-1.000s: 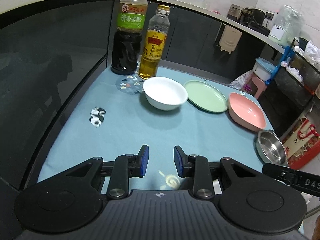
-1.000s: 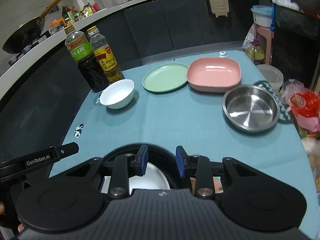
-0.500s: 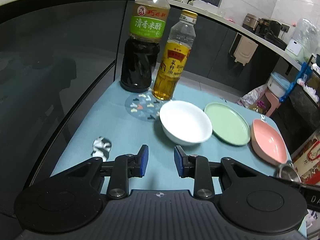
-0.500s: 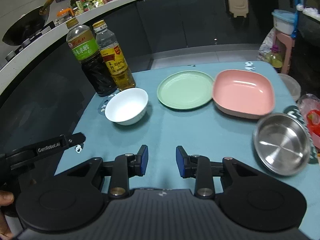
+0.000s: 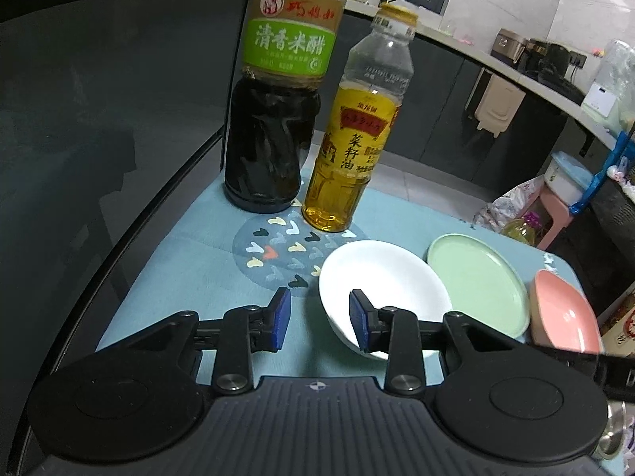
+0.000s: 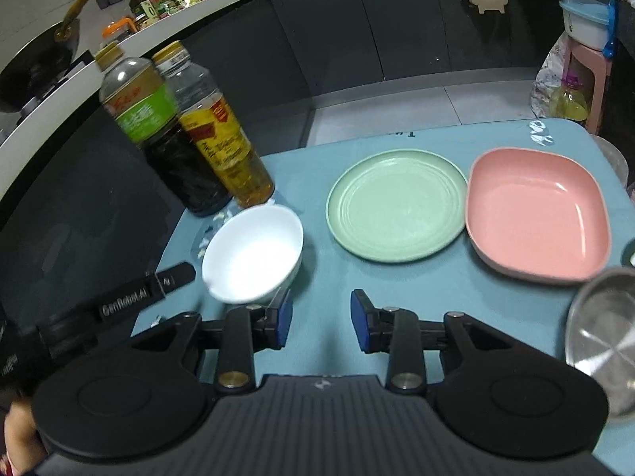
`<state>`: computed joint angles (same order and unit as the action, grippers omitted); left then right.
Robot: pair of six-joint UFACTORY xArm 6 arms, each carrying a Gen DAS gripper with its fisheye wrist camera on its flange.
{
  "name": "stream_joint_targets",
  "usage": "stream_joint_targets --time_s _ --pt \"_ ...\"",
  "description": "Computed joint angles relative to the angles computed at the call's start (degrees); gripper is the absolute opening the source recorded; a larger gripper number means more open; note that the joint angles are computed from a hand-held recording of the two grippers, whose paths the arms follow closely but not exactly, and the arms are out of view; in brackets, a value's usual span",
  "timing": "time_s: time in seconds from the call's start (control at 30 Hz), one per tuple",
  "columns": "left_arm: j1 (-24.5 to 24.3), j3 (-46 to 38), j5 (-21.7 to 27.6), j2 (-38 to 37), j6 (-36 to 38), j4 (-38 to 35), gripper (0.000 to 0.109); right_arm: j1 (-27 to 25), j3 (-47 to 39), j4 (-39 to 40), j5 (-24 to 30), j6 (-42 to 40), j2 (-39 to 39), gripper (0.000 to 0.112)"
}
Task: Organize plates and bowls
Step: 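Move both grippers to the white plate and close on its rim, then carry the white plate with both grippers and lower it into the white bowl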
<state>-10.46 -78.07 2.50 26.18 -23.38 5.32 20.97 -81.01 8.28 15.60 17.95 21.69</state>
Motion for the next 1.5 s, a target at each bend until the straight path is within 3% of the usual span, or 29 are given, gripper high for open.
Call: stream_joint_targets --time_s 0.17,0.47,0.57,0.67,0.73,0.9,1.03,1.5 --pt "-0.9 -4.0 2.0 3.1 7.7 -7.9 0.03 0.0 -7.7 1.2 3.7 -1.6 5.7 0.035" --pt "-0.8 -8.7 3.1 7.2 6.9 -5.7 0.029 0.1 -18.4 0.5 7.9 -1.6 13.9 0.035" --pt "-0.9 -10.0 4.1 8.3 9.6 -8.9 0.017 0.1 -21.2 -1.0 9.4 -1.1 16.1 0.035" --pt "-1.2 -10.9 4.6 9.2 14.9 -14.2 0.009 0.0 -23.0 -0.3 10.5 -1.8 17.6 0.023" --pt "-1.4 -10.4 3.7 9.1 15.5 -13.7 0.008 -0.1 -23.9 2.5 10.8 -4.1 18.4 0.012" --pt "-1.4 -7.8 2.8 7.2 14.5 -10.6 0.008 0.4 -24.6 1.1 12.3 -3.7 18.6 0.006" --pt "-2.2 -4.4 1.9 4.0 18.7 -13.9 0.008 0.4 -20.7 2.2 12.4 -4.3 15.0 0.007" --pt "-8.8 11.3 -2.5 -11.9 45.1 -41.7 0.008 1.9 3.9 -6.3 4.9 4.3 -5.3 0.01"
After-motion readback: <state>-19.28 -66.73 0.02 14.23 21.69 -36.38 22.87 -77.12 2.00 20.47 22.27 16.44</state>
